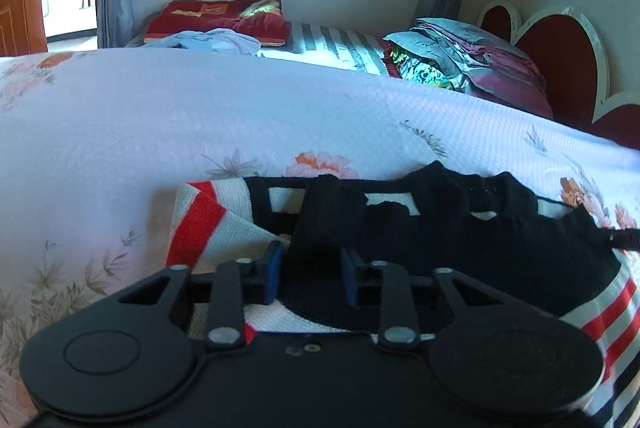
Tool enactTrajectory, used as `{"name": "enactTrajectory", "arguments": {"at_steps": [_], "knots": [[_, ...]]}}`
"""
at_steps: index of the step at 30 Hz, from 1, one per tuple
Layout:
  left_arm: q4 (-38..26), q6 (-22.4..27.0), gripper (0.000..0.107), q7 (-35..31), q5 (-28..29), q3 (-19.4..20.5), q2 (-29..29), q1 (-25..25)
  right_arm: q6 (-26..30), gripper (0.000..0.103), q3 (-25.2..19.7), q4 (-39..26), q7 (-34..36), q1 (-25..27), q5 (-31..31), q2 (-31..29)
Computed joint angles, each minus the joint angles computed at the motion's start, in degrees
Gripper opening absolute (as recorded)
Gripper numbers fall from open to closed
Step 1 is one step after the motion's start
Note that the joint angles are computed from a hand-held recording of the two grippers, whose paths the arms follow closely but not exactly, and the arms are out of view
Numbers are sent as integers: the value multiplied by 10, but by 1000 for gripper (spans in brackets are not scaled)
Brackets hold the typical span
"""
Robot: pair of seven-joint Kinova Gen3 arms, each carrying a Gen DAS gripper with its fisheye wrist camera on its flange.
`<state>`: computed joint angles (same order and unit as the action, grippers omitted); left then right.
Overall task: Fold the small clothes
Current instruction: 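Grasp the black hem with both grippers and fold it over toward the collar, then open both grippers and withdraw from the folded hem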
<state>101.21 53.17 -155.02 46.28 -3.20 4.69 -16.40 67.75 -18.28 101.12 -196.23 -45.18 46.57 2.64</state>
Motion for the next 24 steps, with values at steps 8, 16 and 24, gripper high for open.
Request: {"name": "enactTrajectory", "arguments": {"at_steps": [8, 16, 24], "knots": [[47, -52, 4, -76, 65, -7, -22, -4, 34, 4, -6, -11, 6, -25, 45, 15], [76, -127, 4, -61, 83, -7, -25, 17, 81, 4, 7, -15, -45, -34, 38, 43], [69, -102, 29, -72, 83, -17, -27, 6, 80, 42, 8, -4, -68, -42, 35, 14]]}}
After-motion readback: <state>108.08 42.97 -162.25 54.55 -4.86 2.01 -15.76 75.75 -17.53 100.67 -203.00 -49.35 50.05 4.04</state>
